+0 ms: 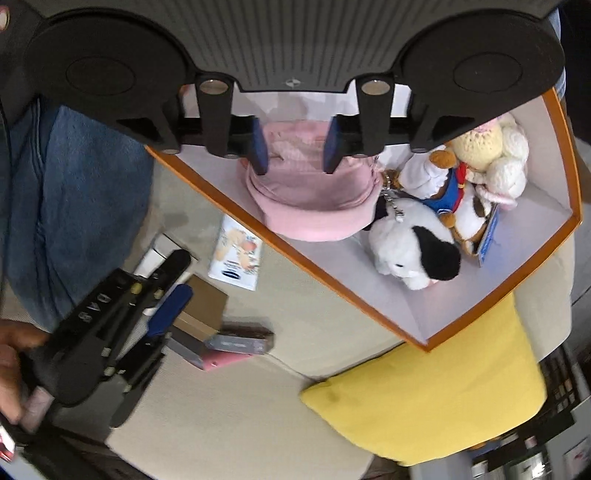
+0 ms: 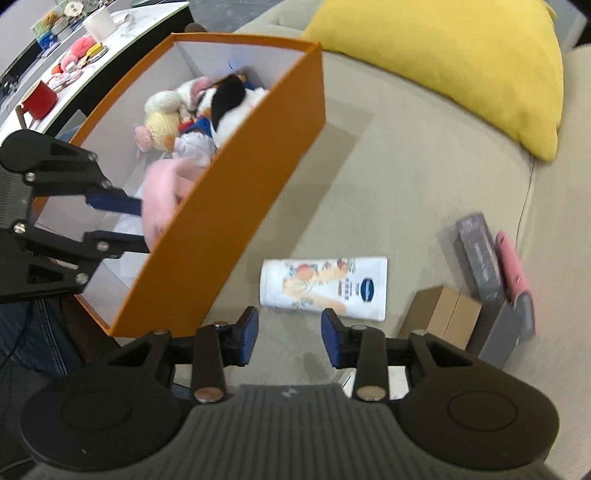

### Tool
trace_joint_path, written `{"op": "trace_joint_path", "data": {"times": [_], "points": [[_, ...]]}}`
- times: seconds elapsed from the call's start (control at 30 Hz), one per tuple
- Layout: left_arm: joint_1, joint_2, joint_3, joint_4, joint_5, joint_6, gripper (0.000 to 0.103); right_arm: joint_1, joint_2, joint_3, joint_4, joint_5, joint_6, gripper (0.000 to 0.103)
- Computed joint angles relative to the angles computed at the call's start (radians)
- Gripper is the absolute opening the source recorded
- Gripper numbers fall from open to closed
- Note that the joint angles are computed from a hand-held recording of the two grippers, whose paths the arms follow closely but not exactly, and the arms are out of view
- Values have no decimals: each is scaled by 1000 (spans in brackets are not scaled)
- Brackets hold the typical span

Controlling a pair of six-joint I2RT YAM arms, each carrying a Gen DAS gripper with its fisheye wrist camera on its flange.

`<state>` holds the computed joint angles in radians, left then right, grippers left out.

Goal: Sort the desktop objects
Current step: 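Withdraw both tools from the box and move toward the remaining items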

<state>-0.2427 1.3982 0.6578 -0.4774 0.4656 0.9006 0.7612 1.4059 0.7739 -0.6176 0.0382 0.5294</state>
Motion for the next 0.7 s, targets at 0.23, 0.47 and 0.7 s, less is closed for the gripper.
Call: {"op": "trace_joint_path", "data": {"times": [0.23,0.47,0.7], "points": [[-22,39,-10,25,-34,25,64,-34,-12,-70,74,-36,2,40],[-10,142,45,76,-17,-2,72,-46,-25,-96,96,-44,1,41],[-75,168,45,183,-43,80,60,-41,-39,-102,83,-32,5,41]]}}
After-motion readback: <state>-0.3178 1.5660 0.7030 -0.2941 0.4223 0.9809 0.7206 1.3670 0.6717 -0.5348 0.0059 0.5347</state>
